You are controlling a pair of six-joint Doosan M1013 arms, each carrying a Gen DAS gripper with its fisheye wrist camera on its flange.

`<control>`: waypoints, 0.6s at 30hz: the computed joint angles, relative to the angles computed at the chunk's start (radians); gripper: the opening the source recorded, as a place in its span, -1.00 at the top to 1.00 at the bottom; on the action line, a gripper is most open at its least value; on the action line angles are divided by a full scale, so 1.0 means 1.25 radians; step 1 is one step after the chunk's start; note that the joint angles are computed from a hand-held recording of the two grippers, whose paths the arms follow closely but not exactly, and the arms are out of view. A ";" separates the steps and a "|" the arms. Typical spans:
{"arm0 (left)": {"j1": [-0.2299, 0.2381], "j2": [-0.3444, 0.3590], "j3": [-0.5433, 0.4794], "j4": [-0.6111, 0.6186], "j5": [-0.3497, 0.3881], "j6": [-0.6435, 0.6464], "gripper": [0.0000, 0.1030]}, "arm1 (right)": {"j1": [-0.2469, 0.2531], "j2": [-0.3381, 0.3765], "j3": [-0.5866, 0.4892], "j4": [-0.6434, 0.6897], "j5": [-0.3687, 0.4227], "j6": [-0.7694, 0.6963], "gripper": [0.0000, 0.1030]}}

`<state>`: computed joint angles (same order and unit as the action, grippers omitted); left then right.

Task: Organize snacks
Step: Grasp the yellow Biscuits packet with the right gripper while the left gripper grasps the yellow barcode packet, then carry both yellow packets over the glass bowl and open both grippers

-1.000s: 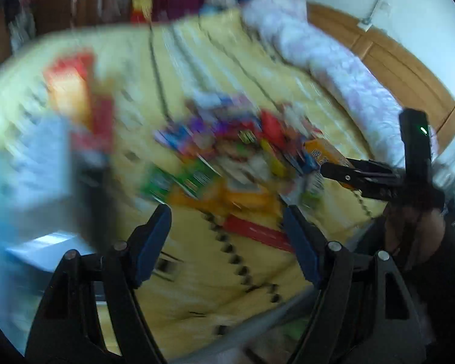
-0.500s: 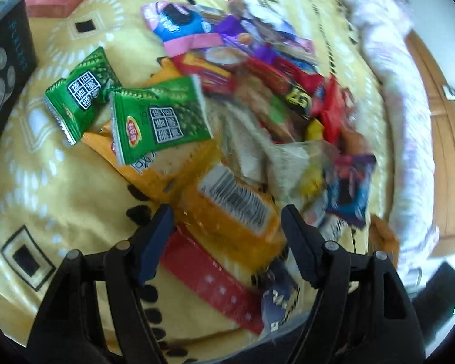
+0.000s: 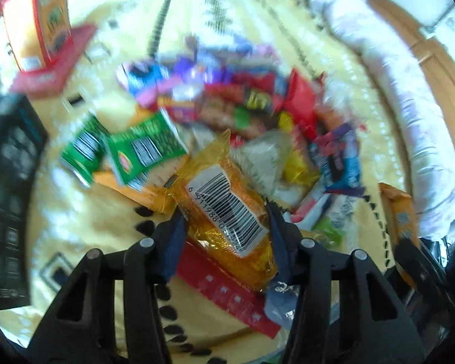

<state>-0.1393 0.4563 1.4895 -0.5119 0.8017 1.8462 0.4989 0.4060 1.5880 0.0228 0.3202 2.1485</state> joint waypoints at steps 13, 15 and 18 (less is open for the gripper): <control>0.098 -0.122 0.042 -0.176 -0.186 0.178 0.02 | 0.042 0.021 -0.119 -0.074 0.017 -0.032 -0.45; 0.126 -0.144 0.058 -0.165 -0.222 0.166 0.02 | 0.051 0.040 -0.165 -0.031 0.039 -0.095 -0.45; 0.183 -0.174 0.085 -0.164 -0.264 0.149 0.02 | 0.075 0.075 -0.246 0.038 0.061 -0.210 -0.45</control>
